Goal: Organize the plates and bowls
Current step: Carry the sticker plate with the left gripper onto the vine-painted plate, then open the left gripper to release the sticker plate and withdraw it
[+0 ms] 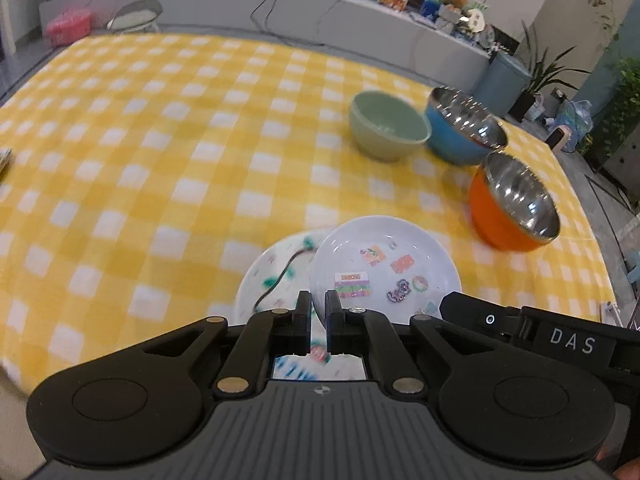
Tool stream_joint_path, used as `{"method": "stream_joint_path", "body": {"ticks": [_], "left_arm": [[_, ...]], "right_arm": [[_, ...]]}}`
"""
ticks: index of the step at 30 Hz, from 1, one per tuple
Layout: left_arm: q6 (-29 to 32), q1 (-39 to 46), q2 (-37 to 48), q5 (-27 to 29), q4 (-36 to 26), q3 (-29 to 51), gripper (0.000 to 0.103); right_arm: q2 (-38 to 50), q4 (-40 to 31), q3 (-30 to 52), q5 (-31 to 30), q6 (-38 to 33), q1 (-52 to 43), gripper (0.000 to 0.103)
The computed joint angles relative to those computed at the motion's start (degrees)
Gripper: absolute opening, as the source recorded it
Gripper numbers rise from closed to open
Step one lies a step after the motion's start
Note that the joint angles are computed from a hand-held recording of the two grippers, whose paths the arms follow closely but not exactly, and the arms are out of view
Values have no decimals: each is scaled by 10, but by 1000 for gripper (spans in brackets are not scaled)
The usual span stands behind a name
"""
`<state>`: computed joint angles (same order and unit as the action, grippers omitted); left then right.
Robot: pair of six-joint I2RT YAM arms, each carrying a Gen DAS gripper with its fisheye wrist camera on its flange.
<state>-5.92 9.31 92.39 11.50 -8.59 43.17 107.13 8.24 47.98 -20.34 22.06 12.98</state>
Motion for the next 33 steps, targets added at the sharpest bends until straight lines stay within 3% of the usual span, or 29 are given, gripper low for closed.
{"method": "stream_joint_path", "body": {"ticks": [4,11,33], "left_arm": [[21,14,-1,-6,-12,-8,7],[42,13,19,-18,8,-18,7],[70,3,42,-24,90,-48,8]], "right_arm": [[5,-34,8,8,-37,23,4],[33,-34,13,37,-58,49,4],[69,5,14,61,-50,56,5]]}}
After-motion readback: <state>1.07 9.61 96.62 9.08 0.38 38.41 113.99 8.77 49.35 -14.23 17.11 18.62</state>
